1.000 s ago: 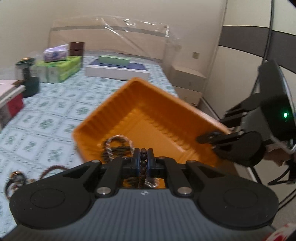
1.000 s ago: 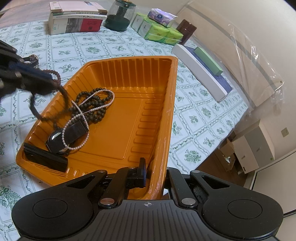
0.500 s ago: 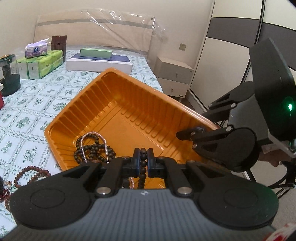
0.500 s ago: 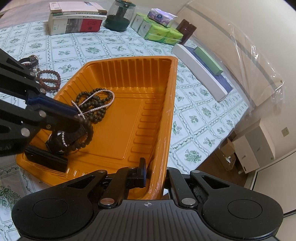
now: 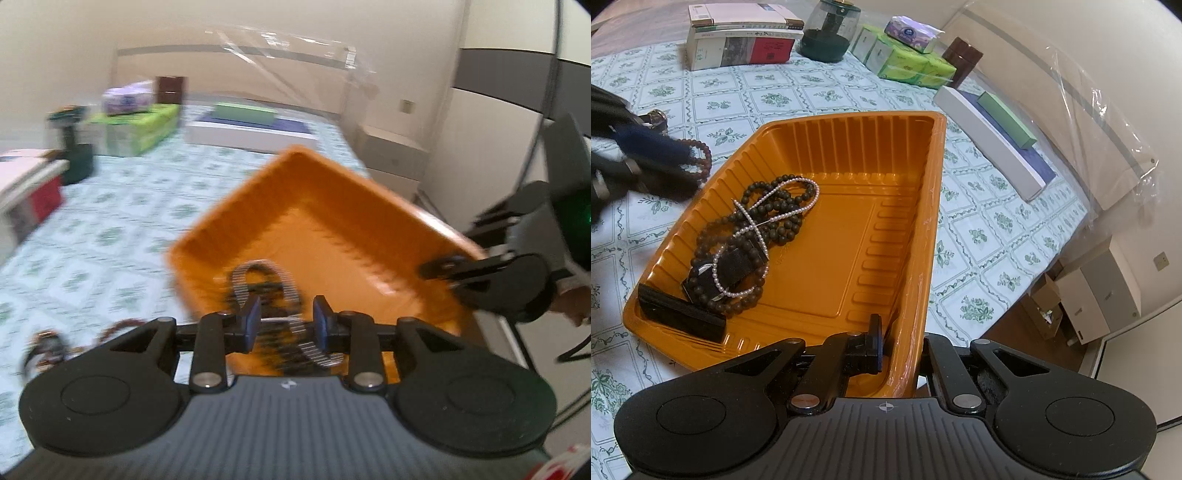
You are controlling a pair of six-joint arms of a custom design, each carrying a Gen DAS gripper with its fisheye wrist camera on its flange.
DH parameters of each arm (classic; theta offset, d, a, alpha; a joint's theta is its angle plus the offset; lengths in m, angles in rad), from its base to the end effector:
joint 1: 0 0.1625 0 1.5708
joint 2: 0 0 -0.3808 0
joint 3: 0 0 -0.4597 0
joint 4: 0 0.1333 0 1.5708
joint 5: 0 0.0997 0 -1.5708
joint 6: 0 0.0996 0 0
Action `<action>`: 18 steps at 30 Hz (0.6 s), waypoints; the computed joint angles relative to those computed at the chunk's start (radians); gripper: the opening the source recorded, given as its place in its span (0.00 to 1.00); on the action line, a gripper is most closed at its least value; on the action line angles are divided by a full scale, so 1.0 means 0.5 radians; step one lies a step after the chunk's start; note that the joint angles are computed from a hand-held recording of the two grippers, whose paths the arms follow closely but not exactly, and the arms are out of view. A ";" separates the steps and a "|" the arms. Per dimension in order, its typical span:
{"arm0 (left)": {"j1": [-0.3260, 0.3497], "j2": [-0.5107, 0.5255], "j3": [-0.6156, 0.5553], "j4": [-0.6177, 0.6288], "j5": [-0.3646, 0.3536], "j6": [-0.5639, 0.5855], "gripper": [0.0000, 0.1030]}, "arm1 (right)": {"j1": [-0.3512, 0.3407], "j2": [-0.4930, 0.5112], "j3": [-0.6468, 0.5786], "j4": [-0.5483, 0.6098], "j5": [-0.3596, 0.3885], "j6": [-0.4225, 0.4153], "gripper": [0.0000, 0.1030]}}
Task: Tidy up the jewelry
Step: 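Lift the bead strand into the tray and open the left gripper, then grasp the reddish-brown bead strand from the pile with the left gripper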
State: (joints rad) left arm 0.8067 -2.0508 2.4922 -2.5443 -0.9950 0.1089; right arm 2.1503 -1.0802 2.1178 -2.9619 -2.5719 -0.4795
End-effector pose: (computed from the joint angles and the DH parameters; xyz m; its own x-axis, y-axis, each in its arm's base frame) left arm -0.1193 -0.3955 0.2825 -0.7272 0.4462 -0.5216 0.6793 0.5771 -0.4533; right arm 0.3290 -0.4124 0.0866 -0.3050 -0.4078 0.8606 -0.7377 0.6727 0.0573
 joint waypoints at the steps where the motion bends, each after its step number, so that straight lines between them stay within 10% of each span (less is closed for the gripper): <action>1: 0.001 -0.050 0.016 0.017 0.059 0.005 0.29 | -0.001 0.000 0.001 -0.003 0.000 -0.003 0.05; 11: 0.105 -0.595 0.190 0.342 0.515 -0.130 0.31 | -0.001 -0.004 0.001 0.011 -0.002 0.011 0.05; 18: 0.254 -0.482 0.212 0.138 0.546 0.116 0.31 | -0.002 -0.005 0.002 0.009 -0.001 0.010 0.05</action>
